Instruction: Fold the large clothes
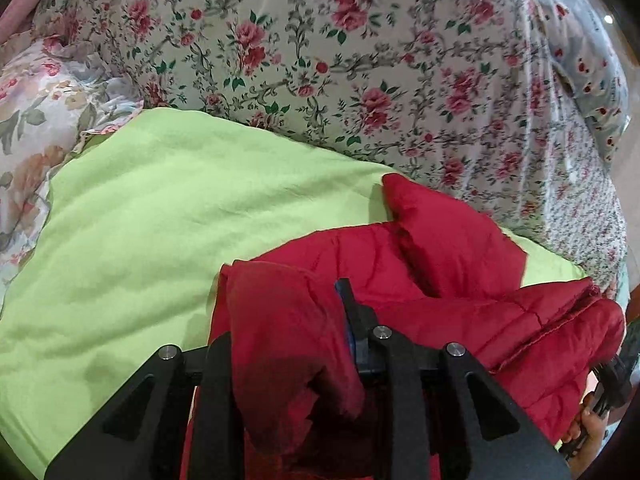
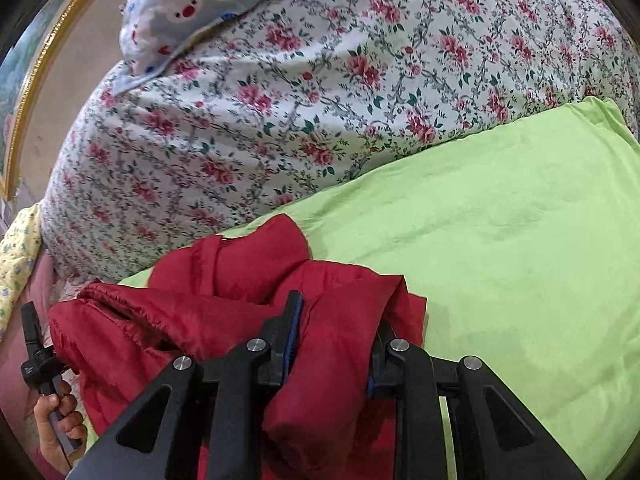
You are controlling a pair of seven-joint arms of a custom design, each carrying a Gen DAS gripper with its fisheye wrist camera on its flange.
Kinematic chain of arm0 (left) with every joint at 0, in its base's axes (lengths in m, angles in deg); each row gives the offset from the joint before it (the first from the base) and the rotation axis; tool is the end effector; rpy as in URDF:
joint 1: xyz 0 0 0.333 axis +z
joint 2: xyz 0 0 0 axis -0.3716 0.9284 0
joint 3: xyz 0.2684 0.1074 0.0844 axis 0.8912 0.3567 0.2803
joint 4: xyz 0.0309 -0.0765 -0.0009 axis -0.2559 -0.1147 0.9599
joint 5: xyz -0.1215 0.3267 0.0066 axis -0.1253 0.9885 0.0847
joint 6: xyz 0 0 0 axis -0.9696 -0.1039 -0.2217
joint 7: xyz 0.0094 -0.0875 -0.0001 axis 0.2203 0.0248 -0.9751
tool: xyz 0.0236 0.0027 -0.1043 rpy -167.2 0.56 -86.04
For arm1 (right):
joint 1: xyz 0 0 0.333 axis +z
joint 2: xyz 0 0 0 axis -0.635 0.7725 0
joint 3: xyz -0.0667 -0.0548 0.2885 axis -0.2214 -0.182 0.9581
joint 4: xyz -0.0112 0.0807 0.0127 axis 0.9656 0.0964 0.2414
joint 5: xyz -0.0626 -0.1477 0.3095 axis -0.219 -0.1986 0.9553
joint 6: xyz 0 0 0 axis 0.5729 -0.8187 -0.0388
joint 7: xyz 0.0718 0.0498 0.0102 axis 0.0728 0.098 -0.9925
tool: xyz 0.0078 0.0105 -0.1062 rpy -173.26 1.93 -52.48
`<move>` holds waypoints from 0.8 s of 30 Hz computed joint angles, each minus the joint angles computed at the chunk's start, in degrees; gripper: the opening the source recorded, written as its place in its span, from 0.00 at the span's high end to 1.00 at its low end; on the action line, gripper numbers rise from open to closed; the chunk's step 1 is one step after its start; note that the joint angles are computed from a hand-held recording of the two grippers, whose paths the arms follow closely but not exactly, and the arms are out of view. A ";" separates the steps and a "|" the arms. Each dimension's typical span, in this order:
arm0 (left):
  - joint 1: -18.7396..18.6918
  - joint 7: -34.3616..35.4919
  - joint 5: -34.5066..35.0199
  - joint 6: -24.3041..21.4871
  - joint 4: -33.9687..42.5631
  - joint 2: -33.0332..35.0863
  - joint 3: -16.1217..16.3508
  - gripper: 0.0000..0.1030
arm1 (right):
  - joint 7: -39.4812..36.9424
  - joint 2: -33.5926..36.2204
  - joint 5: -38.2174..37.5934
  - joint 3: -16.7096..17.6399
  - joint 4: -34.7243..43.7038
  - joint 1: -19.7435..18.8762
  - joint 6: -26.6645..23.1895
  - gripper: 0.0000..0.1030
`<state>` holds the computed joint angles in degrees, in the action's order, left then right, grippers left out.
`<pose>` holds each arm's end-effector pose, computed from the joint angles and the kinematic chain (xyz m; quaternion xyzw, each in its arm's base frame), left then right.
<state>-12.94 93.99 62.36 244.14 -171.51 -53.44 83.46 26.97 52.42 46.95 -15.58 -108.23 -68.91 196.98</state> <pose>0.6532 0.0622 0.4817 -0.7472 0.5435 -0.3467 0.1614 0.6422 0.0813 0.3814 -0.5520 0.6928 -0.1012 0.4530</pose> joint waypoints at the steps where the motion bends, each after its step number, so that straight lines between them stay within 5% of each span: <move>1: -0.48 -0.92 0.78 -0.01 1.03 1.02 0.47 0.77 | 0.10 0.67 0.20 -1.38 1.25 1.46 -0.33 0.76; 16: -2.25 -9.76 8.68 -4.04 15.62 12.48 2.54 0.73 | -5.99 8.59 9.21 -13.05 17.22 15.43 -7.36 0.76; 24: -0.25 -7.82 6.63 -0.90 11.53 10.15 0.15 0.68 | -10.10 10.40 14.49 -14.31 20.32 17.32 -8.23 0.75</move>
